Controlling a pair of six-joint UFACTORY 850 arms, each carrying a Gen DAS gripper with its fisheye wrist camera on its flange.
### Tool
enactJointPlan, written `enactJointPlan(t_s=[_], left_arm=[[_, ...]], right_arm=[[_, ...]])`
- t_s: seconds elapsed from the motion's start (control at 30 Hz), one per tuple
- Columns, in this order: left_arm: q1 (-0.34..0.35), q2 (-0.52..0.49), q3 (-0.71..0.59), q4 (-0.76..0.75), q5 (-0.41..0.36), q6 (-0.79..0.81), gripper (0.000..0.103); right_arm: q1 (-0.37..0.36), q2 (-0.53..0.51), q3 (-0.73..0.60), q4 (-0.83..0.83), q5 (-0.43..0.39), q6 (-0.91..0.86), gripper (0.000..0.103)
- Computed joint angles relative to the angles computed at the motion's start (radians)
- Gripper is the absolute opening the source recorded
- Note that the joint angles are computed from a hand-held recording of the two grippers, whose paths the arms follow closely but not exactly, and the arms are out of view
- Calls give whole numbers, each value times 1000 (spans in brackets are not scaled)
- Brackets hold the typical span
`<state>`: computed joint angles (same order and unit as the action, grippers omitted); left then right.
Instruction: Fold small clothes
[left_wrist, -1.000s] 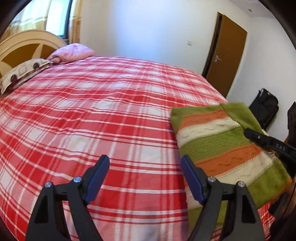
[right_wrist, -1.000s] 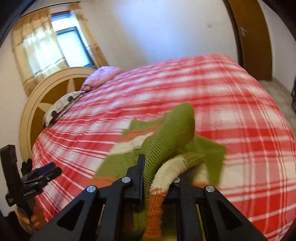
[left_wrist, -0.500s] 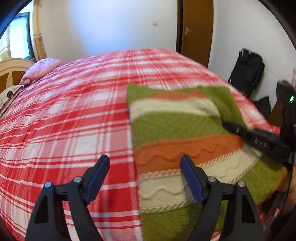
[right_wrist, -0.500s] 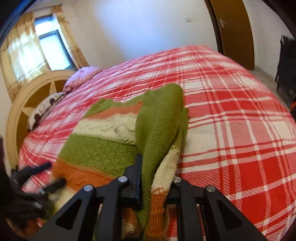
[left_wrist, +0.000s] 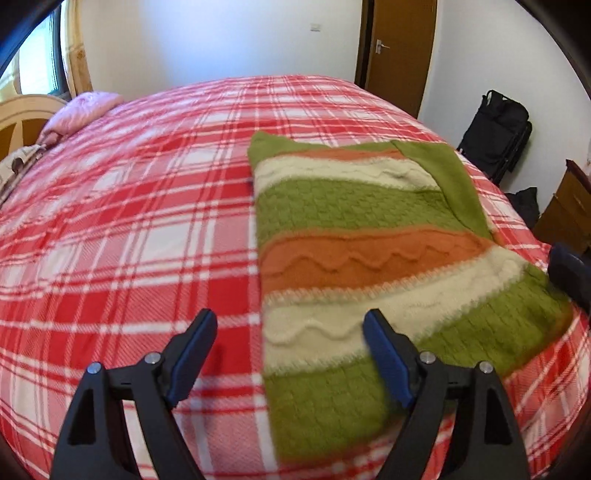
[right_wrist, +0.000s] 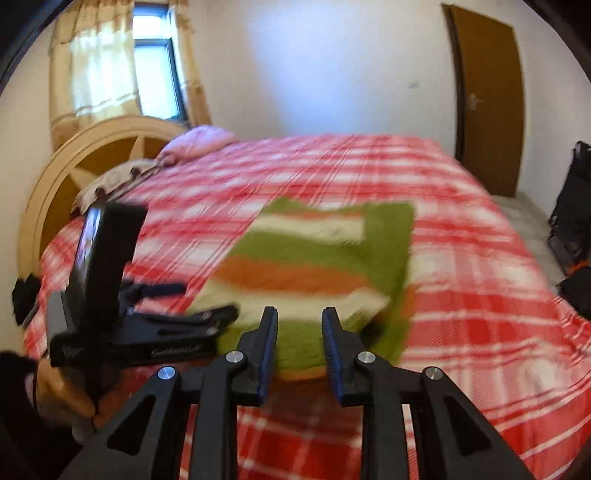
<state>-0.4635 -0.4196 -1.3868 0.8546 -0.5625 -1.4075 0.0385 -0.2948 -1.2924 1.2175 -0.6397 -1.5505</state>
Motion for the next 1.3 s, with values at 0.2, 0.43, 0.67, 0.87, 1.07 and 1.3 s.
enactJointPlan(t_s=[0.2,0.43,0.67,0.87,1.07,1.3], left_arm=[[-31,-4,0,60,-68,-12,84],[1,10,23,-29,-20,32,88],[11,31,-9,103,-69,-90,88],[60,-123,-235,-95,-95,107,88],[73,-242,-363,-182,-133,176,97],[78,-246,-340,-119,-87,86,103]], right_arm=[[-48,-93,-22,-112,-19,207,11],[-72,-65,-41,-111,-62,255,13],[-40,-140,-233,-38,-21,275,13],[60,-370,-543,-443,42,781,13],[93,-505,-662,-625,140,1007,13],[81,-550,-718,-558,133,1000,13]])
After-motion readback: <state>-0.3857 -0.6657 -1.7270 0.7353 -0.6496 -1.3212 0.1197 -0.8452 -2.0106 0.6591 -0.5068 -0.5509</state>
